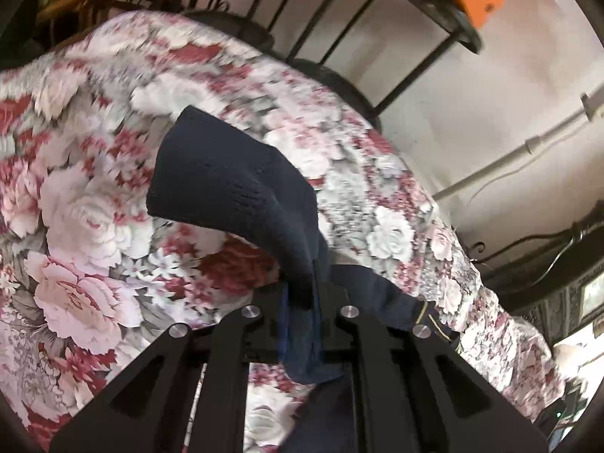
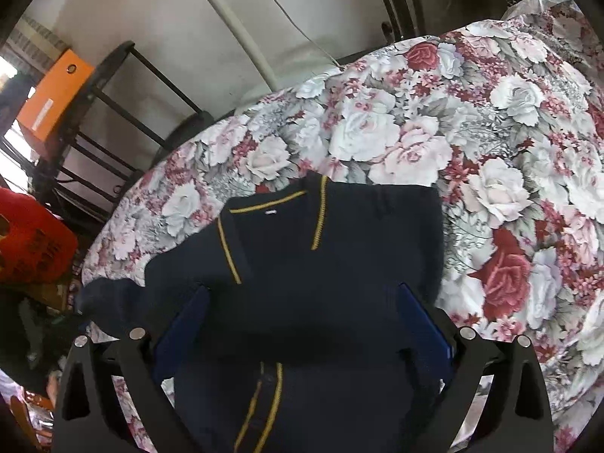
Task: Fold small clothes
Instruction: 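Lift the sleeve and fold it across the cardigan body with the left gripper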
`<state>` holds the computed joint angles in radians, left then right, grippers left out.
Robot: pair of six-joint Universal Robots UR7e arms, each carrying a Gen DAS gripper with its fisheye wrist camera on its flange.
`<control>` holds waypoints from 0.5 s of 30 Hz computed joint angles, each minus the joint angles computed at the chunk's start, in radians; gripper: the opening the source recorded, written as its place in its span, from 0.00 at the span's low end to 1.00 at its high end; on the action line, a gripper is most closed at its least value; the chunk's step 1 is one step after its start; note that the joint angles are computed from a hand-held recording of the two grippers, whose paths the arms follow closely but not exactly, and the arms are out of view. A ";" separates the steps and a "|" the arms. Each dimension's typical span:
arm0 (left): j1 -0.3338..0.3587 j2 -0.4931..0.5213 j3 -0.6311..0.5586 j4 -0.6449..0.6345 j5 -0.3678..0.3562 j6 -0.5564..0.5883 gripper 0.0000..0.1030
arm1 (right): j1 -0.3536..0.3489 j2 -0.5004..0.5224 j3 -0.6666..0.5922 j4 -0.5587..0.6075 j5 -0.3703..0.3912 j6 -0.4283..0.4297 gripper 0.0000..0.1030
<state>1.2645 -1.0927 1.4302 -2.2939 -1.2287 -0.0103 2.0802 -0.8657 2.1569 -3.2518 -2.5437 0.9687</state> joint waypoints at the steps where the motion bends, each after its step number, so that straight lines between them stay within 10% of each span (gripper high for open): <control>1: -0.011 -0.005 0.008 -0.005 0.002 0.005 0.09 | 0.000 -0.007 0.003 0.017 0.004 0.011 0.97; 15: -0.172 -0.043 0.191 -0.113 0.077 0.114 0.09 | -0.010 -0.079 0.111 -0.072 0.070 0.032 0.97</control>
